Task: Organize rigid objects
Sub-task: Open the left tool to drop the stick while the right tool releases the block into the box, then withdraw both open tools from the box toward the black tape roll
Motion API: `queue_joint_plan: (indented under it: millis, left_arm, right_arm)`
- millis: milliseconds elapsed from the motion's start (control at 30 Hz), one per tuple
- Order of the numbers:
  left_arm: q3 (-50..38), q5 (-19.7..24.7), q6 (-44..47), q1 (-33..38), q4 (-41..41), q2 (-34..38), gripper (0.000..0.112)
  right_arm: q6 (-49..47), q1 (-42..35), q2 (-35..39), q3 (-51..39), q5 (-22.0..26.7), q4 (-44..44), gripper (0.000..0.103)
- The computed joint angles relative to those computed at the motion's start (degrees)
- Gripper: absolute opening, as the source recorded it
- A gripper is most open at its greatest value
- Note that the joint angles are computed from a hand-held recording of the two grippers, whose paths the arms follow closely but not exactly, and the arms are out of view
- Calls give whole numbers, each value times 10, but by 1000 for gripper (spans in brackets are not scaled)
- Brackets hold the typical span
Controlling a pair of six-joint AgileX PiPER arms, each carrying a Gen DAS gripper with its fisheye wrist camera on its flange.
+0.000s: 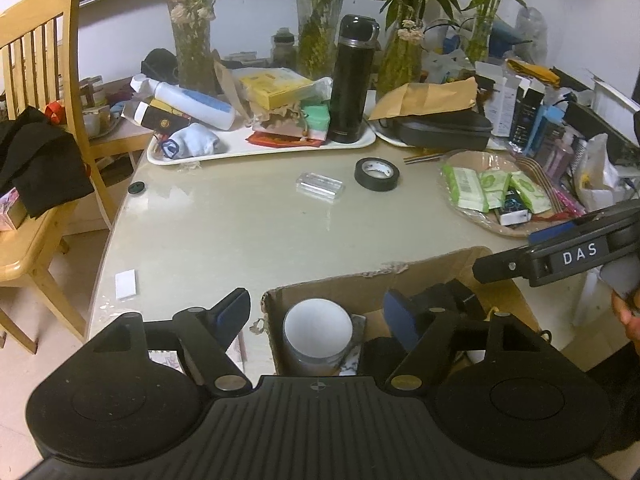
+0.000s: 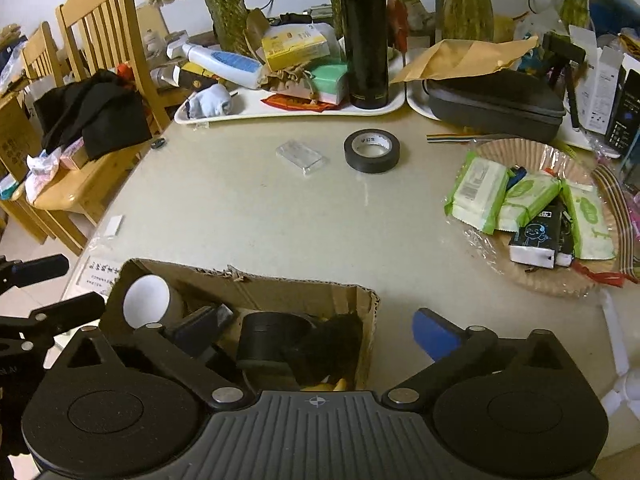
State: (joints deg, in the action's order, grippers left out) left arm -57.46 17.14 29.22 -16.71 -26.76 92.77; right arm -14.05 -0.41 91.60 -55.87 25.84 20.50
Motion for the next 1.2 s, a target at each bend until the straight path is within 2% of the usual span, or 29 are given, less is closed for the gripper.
queue_joint_plan:
  millis: [700,1000,1200]
  left_arm:
    - [-16,22,-44,-4,39,14,74]
    - [-11,16,-13,-2,7,9,74]
    - [-18,25,35,7,-47,13,74]
  right_arm:
    - [46,11,15,-13,-10,-44,103]
    - [44,10,20,-16,-16,-43,103]
    - [39,5,18,-12,-37,-41,103]
